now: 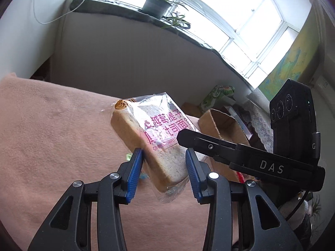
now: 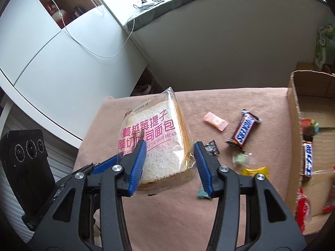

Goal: Organize snacks
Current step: 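Carry the bread loaf into the cardboard box and open the right gripper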

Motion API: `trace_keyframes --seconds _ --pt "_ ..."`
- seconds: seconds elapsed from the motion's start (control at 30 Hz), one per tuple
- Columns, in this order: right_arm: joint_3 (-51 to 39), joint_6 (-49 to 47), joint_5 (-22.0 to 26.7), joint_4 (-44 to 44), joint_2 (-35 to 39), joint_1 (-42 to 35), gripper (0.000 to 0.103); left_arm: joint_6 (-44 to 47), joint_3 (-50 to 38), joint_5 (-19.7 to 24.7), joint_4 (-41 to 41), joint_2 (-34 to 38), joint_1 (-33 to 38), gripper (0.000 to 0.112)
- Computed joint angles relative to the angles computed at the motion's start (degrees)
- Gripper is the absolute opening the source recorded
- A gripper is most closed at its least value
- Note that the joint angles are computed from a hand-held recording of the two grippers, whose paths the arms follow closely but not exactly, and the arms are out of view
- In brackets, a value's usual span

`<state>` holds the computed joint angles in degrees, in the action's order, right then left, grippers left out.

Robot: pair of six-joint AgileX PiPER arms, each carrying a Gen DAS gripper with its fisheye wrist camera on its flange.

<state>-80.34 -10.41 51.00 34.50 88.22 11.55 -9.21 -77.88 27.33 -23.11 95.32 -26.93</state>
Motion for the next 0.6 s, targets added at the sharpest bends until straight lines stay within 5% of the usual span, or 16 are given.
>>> trace_keyframes --seconds 0.23,0.6 --pt "4.7 -7.1 5.4 4.0 -7.0 -14.4 0.05 -3.1 -10.4 2.1 3.6 6.0 -7.6 0.039" --pt "5.0 -20.2 16.2 10.4 -7.3 -37.5 0.05 -5.7 -36.7 13.4 9.0 22.1 -15.4 0.039"
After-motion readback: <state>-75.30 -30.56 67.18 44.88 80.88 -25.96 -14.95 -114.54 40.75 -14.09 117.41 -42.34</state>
